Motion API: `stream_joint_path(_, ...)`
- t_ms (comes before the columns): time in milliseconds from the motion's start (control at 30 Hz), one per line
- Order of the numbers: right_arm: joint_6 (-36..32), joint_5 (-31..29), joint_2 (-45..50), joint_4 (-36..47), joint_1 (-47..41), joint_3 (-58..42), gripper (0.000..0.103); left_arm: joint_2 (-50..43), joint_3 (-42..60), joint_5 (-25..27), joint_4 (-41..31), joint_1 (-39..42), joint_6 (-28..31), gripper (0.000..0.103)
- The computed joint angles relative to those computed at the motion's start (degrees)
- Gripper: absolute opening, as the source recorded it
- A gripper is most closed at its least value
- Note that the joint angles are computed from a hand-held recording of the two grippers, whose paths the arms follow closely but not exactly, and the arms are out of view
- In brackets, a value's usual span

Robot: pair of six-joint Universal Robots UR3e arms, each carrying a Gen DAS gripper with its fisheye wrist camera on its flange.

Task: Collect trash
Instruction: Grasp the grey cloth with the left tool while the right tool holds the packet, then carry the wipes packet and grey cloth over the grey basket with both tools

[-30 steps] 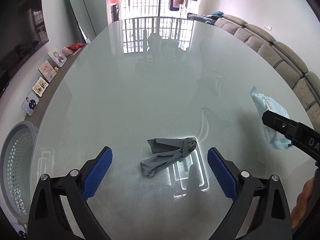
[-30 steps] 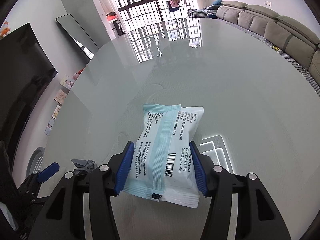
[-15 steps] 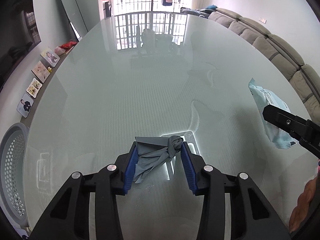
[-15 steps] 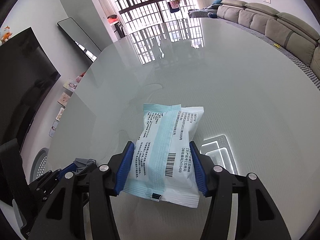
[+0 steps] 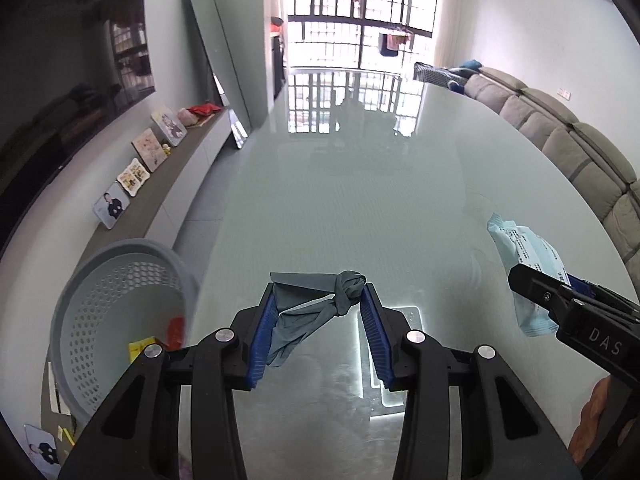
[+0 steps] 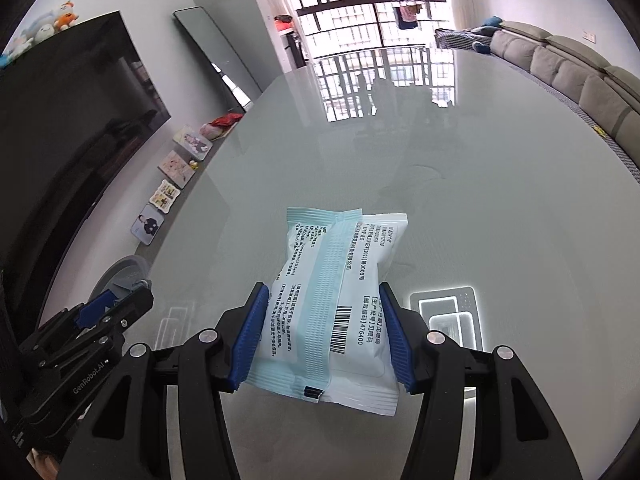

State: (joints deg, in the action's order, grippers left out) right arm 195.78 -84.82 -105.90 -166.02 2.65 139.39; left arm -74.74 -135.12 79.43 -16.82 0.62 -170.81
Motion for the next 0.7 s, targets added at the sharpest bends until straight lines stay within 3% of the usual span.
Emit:
stream_joint_path(267, 5.13, -5.82, 22.98, -2.14, 20.16, -22.02, 0.054, 21.96, -8.48, -11.76, -15.1, 28.66, 14.1, 0.041)
stream_joint_path(400, 4.13, -6.21, 34.98, 0.87, 26.39, -36.95, 0.054, 25.82, -11.18, -16.4, -19.97, 42.26, 21.96, 0.041)
stream_joint_path(533, 2.21, -5.27, 46.27, 5.98, 29.96, -52.53, 0.054, 20.16, -12.31, -17.34, -16.77, 50.01, 25.71, 0.041)
stream_joint_path(700, -0.23, -3.56, 59.7, 14.65, 32.42, -72.66, 0.054, 6.45, -12.35, -14.73, -3.76, 51.85, 24.31, 0.042)
